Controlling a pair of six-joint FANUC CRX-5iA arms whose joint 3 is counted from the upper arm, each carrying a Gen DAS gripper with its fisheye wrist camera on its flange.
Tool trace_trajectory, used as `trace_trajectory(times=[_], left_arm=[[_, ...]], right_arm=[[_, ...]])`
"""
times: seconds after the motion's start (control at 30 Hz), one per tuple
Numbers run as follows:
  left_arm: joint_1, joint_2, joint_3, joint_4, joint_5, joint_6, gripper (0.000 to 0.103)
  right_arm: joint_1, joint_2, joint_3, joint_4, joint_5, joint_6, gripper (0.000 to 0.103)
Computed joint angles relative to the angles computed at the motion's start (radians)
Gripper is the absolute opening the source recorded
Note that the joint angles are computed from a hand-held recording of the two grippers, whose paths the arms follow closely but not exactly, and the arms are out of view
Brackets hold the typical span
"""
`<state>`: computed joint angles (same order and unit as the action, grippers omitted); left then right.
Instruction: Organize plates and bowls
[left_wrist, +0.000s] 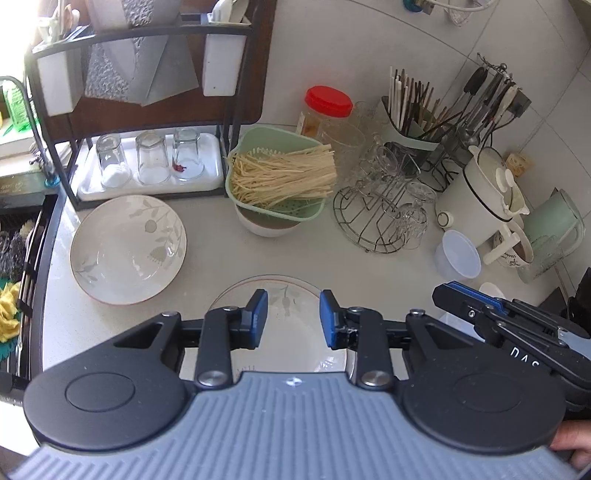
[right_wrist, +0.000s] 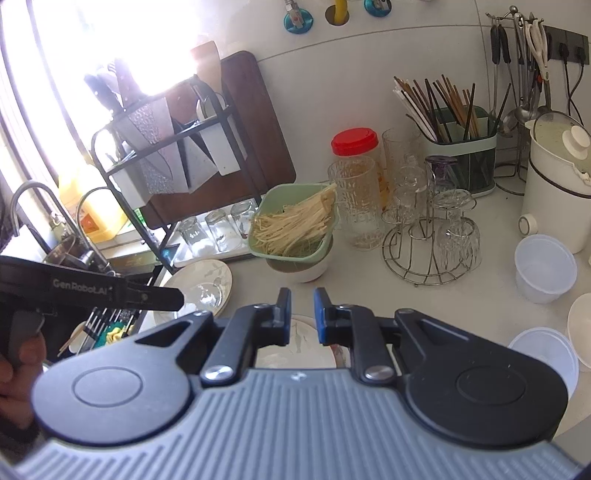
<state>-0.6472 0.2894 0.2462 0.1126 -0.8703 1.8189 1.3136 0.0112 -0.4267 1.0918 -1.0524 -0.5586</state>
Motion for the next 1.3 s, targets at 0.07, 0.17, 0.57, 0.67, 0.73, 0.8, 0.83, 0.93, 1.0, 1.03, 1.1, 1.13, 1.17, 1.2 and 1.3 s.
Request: trace_trajectory(times=[0.07, 0.17, 0.57, 0.67, 0.73, 0.8, 0.83, 0.93, 1.0, 1.03, 1.1, 1.13, 1.17, 1.2, 1.3], left_arm=[[-0.006, 0.002, 0.007, -0.023, -0.017, 0.031, 0.034], [-0.012, 0.008, 0.019, -0.049, -0.043, 0.083, 0.034], [-0.058, 0.025, 0.087, -0.209, -0.112, 0.341, 0.034], [-0.052, 0.020, 0.086, -0.211, -0.128, 0.340, 0.034], [-0.044, 0.013, 0.076, -0.209, -0.125, 0.328, 0.034], [-0.028, 0.006, 0.060, -0.198, -0.115, 0.309, 0.034], [-0.016, 0.001, 0.047, -0.184, -0.105, 0.294, 0.034], [0.022, -0.011, 0.012, -0.142, -0.082, 0.241, 0.034], [0.045, -0.013, 0.000, -0.123, -0.079, 0.205, 0.034], [0.055, -0.014, -0.007, -0.121, -0.076, 0.192, 0.034], [0.073, -0.019, -0.023, -0.107, -0.064, 0.172, 0.034], [0.085, -0.023, -0.035, -0.094, -0.053, 0.156, 0.034], [0.094, -0.023, -0.042, -0.087, -0.047, 0.143, 0.037], [0.102, -0.020, -0.043, -0.086, -0.047, 0.131, 0.040], [0.130, -0.020, -0.063, -0.065, -0.031, 0.083, 0.041]], right_arm=[[-0.007, -0.009, -0.013, 0.003, 0.026, 0.011, 0.017], [-0.018, -0.018, -0.026, 0.007, 0.068, 0.047, 0.017], [-0.104, -0.062, -0.088, 0.055, 0.285, 0.163, 0.017], [-0.123, -0.051, -0.082, 0.050, 0.333, 0.177, 0.017], [-0.126, -0.037, -0.070, 0.048, 0.348, 0.183, 0.017], [-0.127, -0.018, -0.053, 0.053, 0.347, 0.183, 0.017], [-0.125, -0.007, -0.041, 0.049, 0.339, 0.185, 0.017], [-0.120, 0.029, 0.001, 0.033, 0.315, 0.177, 0.017], [-0.123, 0.047, 0.020, 0.044, 0.318, 0.159, 0.017], [-0.121, 0.061, 0.035, 0.041, 0.309, 0.165, 0.017], [-0.118, 0.089, 0.069, 0.019, 0.291, 0.188, 0.017], [-0.119, 0.098, 0.077, 0.019, 0.291, 0.184, 0.017], [-0.120, 0.107, 0.084, 0.019, 0.294, 0.176, 0.017], [-0.122, 0.117, 0.094, 0.017, 0.294, 0.170, 0.017], [-0.121, 0.153, 0.135, -0.006, 0.282, 0.171, 0.017]])
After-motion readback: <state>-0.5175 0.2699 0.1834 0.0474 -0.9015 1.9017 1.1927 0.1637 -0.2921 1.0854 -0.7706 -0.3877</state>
